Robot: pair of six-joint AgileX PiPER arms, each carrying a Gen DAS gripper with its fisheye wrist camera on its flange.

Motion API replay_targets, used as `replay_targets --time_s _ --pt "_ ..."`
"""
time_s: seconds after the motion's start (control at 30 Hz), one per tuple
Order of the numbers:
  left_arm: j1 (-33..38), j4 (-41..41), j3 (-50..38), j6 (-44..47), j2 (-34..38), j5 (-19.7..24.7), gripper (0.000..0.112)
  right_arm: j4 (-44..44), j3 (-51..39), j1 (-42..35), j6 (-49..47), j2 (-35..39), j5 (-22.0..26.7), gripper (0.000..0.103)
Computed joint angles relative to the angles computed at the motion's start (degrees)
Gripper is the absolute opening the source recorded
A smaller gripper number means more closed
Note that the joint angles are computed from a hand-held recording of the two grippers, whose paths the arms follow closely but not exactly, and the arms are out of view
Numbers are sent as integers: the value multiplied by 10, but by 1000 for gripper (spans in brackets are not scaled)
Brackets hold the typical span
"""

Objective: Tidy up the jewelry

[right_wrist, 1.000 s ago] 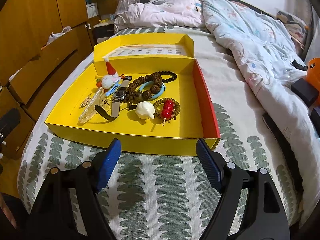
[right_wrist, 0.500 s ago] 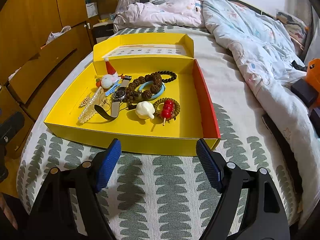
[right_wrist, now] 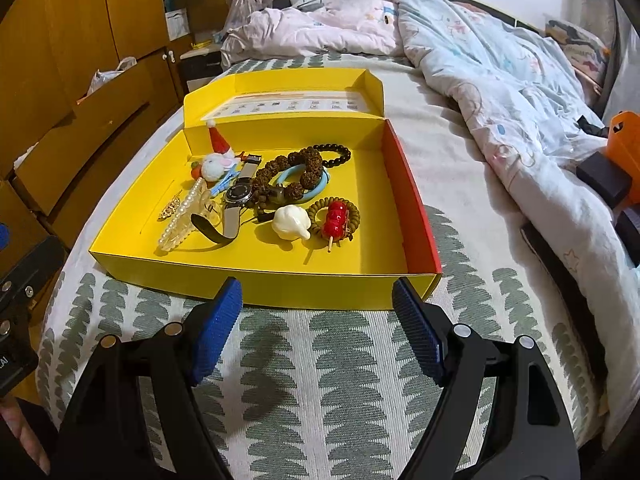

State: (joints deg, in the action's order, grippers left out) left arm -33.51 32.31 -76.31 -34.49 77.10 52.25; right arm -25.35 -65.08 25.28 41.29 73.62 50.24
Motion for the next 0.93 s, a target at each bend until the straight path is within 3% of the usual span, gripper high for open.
replay_targets --time_s 0.53,0.93 --pt "-11 39 4 -33 7 4 97 -75 1 45 66 -7 29 88" --pt "-2 23 0 -12 11 8 97 -112 3 66 91 -12 45 95"
